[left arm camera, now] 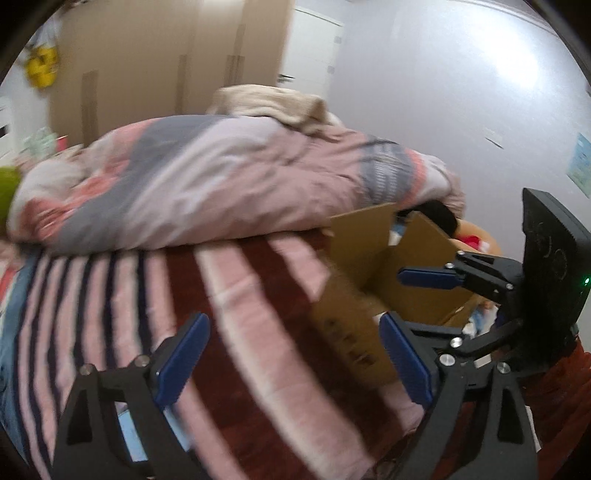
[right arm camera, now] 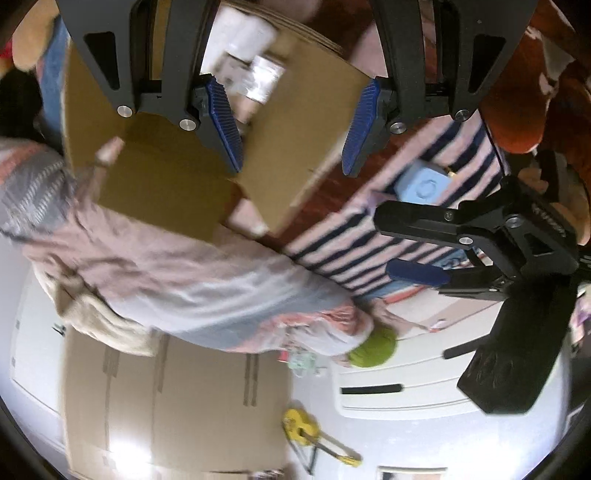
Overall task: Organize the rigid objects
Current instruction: 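Carry the tape ring into the cardboard box and release it, then move the right gripper back toward the blue square case, then grasp the light blue square case with the right gripper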
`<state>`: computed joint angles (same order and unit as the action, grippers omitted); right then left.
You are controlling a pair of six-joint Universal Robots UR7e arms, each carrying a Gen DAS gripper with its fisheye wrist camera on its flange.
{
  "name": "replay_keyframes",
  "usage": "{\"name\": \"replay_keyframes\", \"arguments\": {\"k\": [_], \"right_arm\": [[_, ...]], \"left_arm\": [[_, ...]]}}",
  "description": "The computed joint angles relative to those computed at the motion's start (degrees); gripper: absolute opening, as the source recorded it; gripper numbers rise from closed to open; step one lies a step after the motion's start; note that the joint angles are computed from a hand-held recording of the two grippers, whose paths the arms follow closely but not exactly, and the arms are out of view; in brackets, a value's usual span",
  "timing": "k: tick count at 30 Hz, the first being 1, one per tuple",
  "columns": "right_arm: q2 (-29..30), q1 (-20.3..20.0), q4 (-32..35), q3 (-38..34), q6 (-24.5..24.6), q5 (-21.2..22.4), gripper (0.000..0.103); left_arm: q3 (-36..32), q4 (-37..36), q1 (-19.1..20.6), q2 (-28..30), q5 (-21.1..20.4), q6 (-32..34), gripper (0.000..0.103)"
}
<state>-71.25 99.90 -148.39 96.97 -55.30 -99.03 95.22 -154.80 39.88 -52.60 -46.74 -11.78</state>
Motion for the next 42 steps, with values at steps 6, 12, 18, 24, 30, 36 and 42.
{"name": "replay_keyframes", "arguments": {"k": [6,12,18,24,30,36,42], "right_arm": [[3.42,3.38,2.39,1.42,0.33,2.35,0.058],[9.21,5.21,1.76,3.03,3.83,1.99,0.072],[17.61,6.37,-10.13,6.27,6.70,-5.08,0.091],[24.23,7.01,-14.56,5.28,13.89,-8.21,0.091],[27.42,7.54,-17.93,4.60,15.64,-11.39,0.088],[24.86,6.30,-16.43,5.23,13.51,-11.43,0.084],[21.98,5.21,-10.68,4.76,10.02,-13.61,0.085]], "left_arm": [[11.78,-2.20,-0.22,-9.69,7.06,-6.10,0.092],[20.91,-2.62,0.96,-17.17,10.70,-10.38,0.092],[27.32,-7.76,2.93,-21.39,10.19,-10.78,0.092],[30.48,-10.01,4.56,-23.62,10.05,-10.85,0.092],[31.73,-12.97,5.76,-24.42,8.36,-10.20,0.092],[31.55,-14.02,6.12,-23.93,7.23,-9.32,0.092],[30.55,-13.70,5.80,-22.65,6.27,-8.83,0.092]]}}
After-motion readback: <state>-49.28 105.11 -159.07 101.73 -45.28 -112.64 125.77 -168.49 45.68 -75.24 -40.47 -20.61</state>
